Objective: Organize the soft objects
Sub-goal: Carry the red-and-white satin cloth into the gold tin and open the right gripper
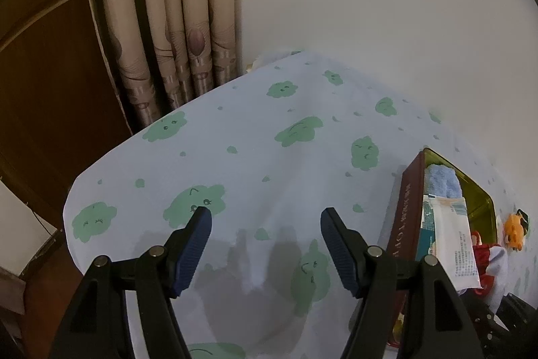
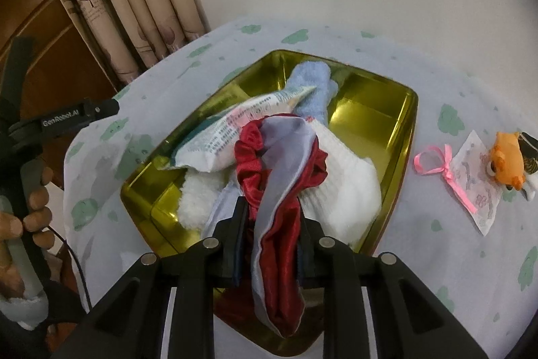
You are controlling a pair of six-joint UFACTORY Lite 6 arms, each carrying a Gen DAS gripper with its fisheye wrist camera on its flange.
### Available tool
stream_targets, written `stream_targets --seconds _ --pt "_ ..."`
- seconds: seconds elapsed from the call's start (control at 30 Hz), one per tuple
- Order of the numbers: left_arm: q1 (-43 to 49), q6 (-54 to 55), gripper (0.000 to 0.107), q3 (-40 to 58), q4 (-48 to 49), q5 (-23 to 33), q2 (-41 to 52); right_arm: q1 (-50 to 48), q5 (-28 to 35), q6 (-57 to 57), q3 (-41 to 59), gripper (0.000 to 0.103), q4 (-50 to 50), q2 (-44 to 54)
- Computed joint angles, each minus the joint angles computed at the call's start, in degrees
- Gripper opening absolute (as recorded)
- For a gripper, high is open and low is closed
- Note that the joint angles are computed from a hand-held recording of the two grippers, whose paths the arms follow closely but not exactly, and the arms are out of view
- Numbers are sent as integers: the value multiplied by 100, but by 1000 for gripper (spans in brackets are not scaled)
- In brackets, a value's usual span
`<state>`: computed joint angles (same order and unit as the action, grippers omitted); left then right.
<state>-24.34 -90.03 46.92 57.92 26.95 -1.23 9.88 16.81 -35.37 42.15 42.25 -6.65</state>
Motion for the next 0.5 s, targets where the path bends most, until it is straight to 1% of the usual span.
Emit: stream_targets --seconds 0.03,0.07,0.1,0.13,0.17,0.2,0.23,0.3,0.33,0.4,0.5 --pt "-12 31 69 14 -26 -1 25 -16 -12 -61 -18 27 54 6" --pt "-19 37 69 32 -37 7 52 -2 -58 -39 -67 33 50 -54" --pt "-20 57 69 47 -57 10 67 21 -96 -60 -129 42 100 -143" --pt "-20 67 69 52 -69 10 78 58 -169 131 -195 48 -74 -256" --pt "-19 72 69 50 -83 14 75 70 -210 425 -231 60 -393 -340" --pt "-16 67 69 53 -88 12 76 109 -242 737 -258 66 -714 -433" --pt "-16 68 69 59 -96 10 82 122 -234 858 -292 66 -866 -559" --pt "-14 99 69 72 -129 9 97 144 -130 1481 -279 67 -1548 -748" --pt "-20 97 69 73 -136 20 99 118 -53 1569 -287 67 -1670 -856" --pt "-15 96 69 69 -130 7 93 -29 141 1460 -289 71 -1651 -1086" --pt "-23 101 69 73 -140 24 96 -395 415 1121 -311 72 -1403 -1441"
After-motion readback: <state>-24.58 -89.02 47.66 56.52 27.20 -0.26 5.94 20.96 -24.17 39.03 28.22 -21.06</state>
